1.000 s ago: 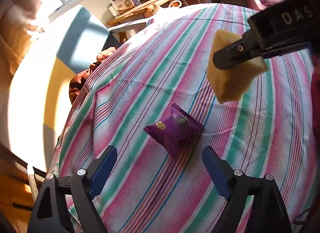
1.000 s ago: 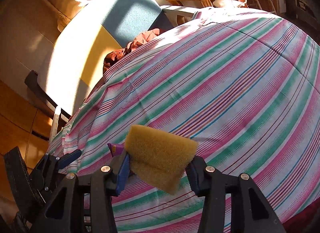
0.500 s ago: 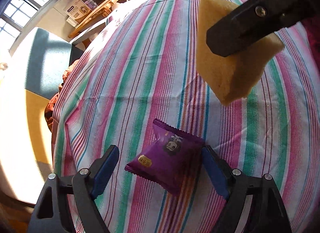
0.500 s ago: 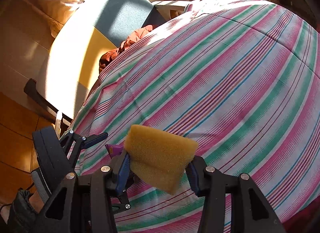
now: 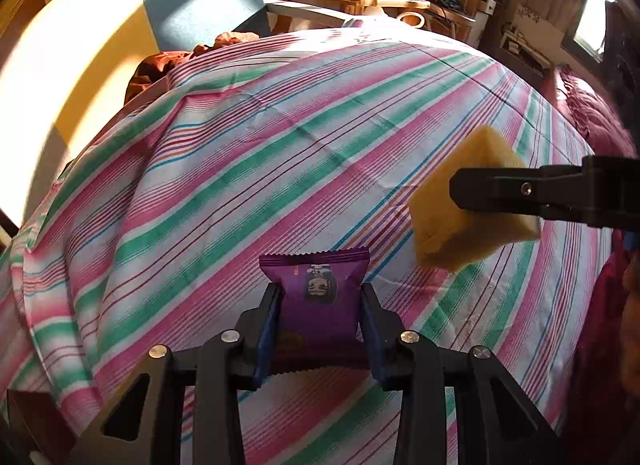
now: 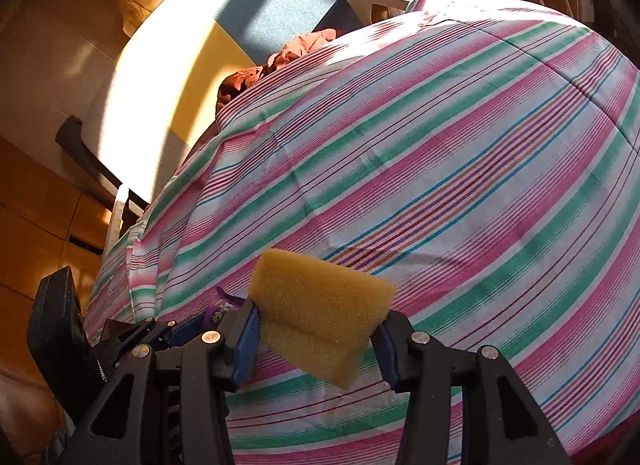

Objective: Organize objects
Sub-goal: 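Carry the purple packet into the tray and open the left tool while the right tool carries the sponge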

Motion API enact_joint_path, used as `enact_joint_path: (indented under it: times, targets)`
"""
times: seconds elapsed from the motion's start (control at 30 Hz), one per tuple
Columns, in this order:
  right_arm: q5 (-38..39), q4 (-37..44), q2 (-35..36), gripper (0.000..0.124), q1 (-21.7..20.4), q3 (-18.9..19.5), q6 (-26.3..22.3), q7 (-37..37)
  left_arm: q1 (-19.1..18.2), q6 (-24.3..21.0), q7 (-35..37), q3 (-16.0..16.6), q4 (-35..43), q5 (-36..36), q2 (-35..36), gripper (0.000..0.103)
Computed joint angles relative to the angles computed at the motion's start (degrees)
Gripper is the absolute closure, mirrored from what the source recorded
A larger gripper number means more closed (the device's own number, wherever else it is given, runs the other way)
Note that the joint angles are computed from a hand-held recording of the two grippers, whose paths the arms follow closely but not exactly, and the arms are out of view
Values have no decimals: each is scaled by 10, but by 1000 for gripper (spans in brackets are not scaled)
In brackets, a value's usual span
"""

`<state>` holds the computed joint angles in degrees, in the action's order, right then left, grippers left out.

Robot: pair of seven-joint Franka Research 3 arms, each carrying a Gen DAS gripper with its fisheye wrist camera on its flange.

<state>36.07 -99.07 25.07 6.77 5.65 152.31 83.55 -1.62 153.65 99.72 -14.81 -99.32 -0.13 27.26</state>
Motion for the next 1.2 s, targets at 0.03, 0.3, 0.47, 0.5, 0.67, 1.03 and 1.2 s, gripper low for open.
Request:
enact_joint_path:
  times: [0.03,0.3,0.47,0.5,0.67,1.03,1.2]
  targets:
    - [-2,2,2,74,0,4,-3,-11,6,16,-8,-4,-23,-14,-16,64]
    - [-38,10,5,75,20,6,-11,-63,29,92,-65,-3,-178,-76,-136,64]
    - [-50,7,4,75,30,7,-4,-88,36,132,-58,5,-258,-132,-203,64]
    - [-54,7,4,75,33,6,-3,-89,35,141,-54,9,-278,-145,-220,64]
    - [-64,-4,-2,75,41,6,12,-101,18,181,-16,50,-368,-223,-306,64]
    - [-103,-12,-4,75,60,-1,30,-100,22,201,-65,173,-551,-234,-480,64]
    - [-122,-15,-6,75,68,-2,31,-102,-12,197,-79,243,-603,-237,-526,64]
